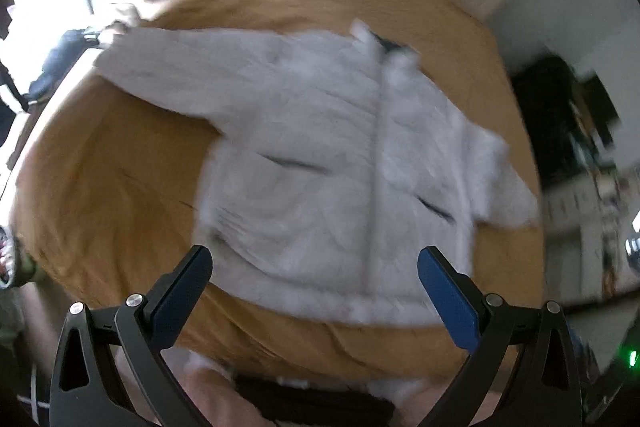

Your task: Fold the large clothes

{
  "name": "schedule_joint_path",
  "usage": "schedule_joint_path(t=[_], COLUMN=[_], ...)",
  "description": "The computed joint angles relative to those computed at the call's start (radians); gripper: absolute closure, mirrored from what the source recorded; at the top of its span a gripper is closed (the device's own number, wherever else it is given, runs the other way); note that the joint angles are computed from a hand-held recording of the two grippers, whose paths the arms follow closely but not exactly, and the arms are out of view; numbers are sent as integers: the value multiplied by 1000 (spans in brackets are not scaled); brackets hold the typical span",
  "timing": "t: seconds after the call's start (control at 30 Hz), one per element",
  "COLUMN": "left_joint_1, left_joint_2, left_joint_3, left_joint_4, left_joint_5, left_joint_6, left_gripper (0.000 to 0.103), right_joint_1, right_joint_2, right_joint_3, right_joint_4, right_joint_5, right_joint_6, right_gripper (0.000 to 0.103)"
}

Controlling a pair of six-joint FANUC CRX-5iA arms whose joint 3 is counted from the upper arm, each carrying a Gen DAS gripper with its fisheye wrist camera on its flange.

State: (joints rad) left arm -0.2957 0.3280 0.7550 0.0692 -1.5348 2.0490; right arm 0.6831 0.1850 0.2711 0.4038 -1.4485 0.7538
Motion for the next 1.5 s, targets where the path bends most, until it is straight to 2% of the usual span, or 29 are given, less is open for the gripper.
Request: schedule_joint_path(t=[0.1, 0.17, 0.23, 0.3, 0.37, 0.4, 0.43, 0.53, 0.6, 0.7, 0.77, 0.8, 0.87, 0.9, 0.93, 0.97, 1.03, 1.1, 1.13, 1.2, 1.3, 1.33, 1.37, 1.43, 1.5], left_joint_1=[109, 196, 319, 403, 476, 507, 525, 552, 561, 571, 571, 563, 548, 542, 537, 532, 520, 495, 474, 431, 329, 278, 244, 154, 86], left_joint_2=[1, 11, 36, 69, 101, 116, 141, 225, 279, 348, 355, 358, 374, 407, 420, 407, 329, 268, 239, 205, 180, 185, 195, 241, 313], left_joint_3=[14, -12, -79, -134, -218, -277, -304, -323, -308, -274, -284, -266, -210, -145, -111, -119, -239, -298, -322, -328, -341, -336, -325, -300, -220], left_joint_4=[-104, -100, -27, 63, 156, 218, 259, 347, 382, 399, 404, 359, 301, 290, 273, 250, 309, 328, 343, 347, 486, 575, 635, 849, 956], left_joint_5=[30, 93, 204, 285, 404, 489, 543, 628, 653, 673, 709, 718, 687, 620, 589, 609, 758, 860, 912, 967, 1060, 1077, 1077, 1068, 1005], left_joint_6=[-19, -25, -17, -25, 4, 4, -1, -24, -38, 15, 1, 21, 9, -6, 2, 17, -26, -49, -81, -129, -346, -458, -533, -750, -868], left_gripper=[0, 0, 1, 1, 1, 1, 1, 1, 2, 2, 2, 5, 46, 92, 94, 95, 96, 96, 96, 97, 97, 96, 96, 96, 96], right_joint_1=[-56, -107, -125, -162, -193, -209, -217, -251, -272, -318, -342, -355, -369, -373, -378, -385, -401, -422, -433, -444, -409, -401, -392, -390, -389], right_joint_2=[2, 30, 73, 136, 222, 263, 294, 423, 509, 632, 710, 769, 861, 879, 902, 919, 900, 864, 827, 795, 823, 826, 814, 794, 771], right_joint_3=[90, 167, 201, 263, 332, 363, 383, 494, 574, 682, 775, 849, 947, 949, 956, 961, 888, 803, 726, 649, 649, 647, 620, 590, 559], right_joint_4=[-166, -276, -264, -278, -253, -249, -239, -228, -221, -242, -276, -288, -263, -241, -214, -206, -206, -245, -274, -302, -202, -176, -151, -149, -153], right_joint_5=[5, -3, 4, 8, 23, 44, 75, 125, 134, 169, 140, 108, 92, 109, 118, 125, 179, 236, 296, 367, 348, 347, 363, 381, 392], right_joint_6=[211, 358, 409, 447, 465, 477, 487, 530, 517, 463, 454, 453, 428, 410, 370, 327, 254, 209, 189, 188, 224, 221, 203, 194, 200], right_gripper=[0, 0, 0, 0, 0, 0, 0, 0, 0, 0, 0, 0, 0, 0, 0, 0, 0, 1, 1, 1, 0, 0, 0, 0, 0])
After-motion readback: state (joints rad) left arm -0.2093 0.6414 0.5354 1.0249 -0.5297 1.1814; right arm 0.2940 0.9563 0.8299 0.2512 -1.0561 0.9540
